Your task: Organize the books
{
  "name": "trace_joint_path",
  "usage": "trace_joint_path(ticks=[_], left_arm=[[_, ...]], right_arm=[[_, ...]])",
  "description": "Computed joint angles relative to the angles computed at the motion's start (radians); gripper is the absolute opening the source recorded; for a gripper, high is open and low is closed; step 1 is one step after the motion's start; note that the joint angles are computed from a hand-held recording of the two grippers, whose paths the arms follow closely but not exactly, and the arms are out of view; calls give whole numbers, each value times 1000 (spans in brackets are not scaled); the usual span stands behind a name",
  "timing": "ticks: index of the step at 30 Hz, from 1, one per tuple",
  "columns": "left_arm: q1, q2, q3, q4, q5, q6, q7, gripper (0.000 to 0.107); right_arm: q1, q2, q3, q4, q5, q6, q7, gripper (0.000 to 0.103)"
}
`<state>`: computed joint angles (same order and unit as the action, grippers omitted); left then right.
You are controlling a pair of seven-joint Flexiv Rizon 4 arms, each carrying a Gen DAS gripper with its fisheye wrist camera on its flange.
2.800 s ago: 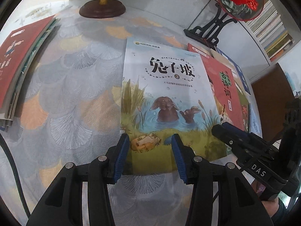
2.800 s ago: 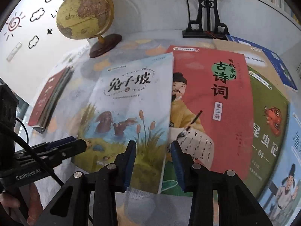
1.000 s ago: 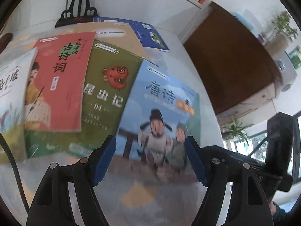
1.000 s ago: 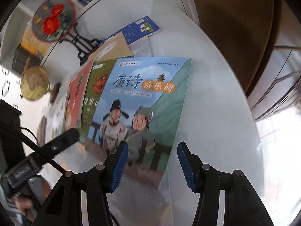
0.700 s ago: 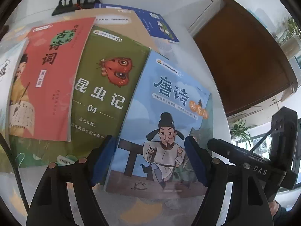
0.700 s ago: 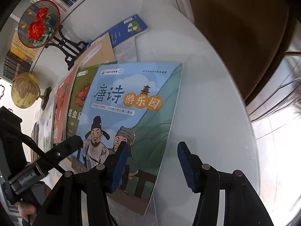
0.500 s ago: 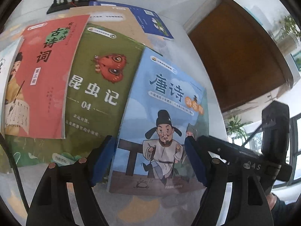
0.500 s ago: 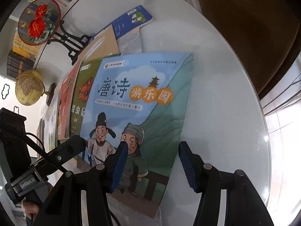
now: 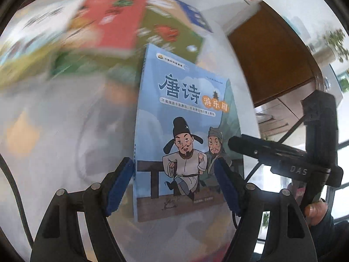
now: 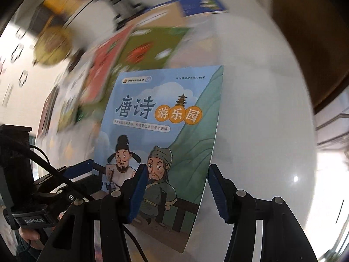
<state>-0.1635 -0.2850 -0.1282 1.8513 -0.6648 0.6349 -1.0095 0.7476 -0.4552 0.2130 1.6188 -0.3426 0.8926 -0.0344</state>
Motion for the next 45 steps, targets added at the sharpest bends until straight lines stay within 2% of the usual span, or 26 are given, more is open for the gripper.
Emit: trace_joint_path(ticks=[2,6,9,12,16,18,19,22,25,28,30,31,33,39,42,43,44,45], left_arm=[[8,49,32,61,18,20,-27,74],[30,86,62,123,26,69,-63,74],[45,99,72,147,25,88,-78,74],[47,110,81,162,83,118,-94,74],[36,121,77,173,172,153,-66,74],[22,122,74,175,234,185,-56,74],[16,123,72,177,261,202,-53,74],[5,130,58,192,261,225,-1,74],[-5,130,53,204,259,252,20,79],[5,129,49,207,201,238,48,79],[34,136,48,213,67,171,97,79],[56,136,47,214,-50,120,118,79],[79,137,54,216,-192,42,141,79],[107,136,74,223,-434,-138,169,79],[92,118,71,227,-459,-133,133,78],[86,109,72,224,-419,-127,111,68],[77,98,74,221,-354,-107,75,66],[67,94,72,226,-317,-75,64,59]], right_arm=[[19,-51,20,-76,5,-19,-48,58],[58,-145,28,-194,27,-35,-128,58],[86,-168,10,-212,30,-5,-145,57],[105,-145,-3,-179,45,-1,-92,57],[156,-121,-34,-128,-20,22,-2,57],[195,-122,-57,-136,-81,-28,43,45],[215,-122,-72,-134,-113,-45,84,43],[239,-119,-97,-101,-187,5,209,42],[233,-130,-86,-113,-213,0,232,42],[233,-130,-86,-105,-236,13,262,42],[236,-130,-90,-99,-254,20,285,43],[239,-124,-94,-86,-265,25,302,43],[239,-117,-103,-62,-289,62,347,43],[232,-93,-149,30,-375,236,531,45],[219,-98,-131,20,-375,232,519,49],[214,-103,-122,10,-369,225,502,51],[211,-108,-115,-1,-362,214,485,55],[210,-115,-109,-15,-355,203,468,58]])
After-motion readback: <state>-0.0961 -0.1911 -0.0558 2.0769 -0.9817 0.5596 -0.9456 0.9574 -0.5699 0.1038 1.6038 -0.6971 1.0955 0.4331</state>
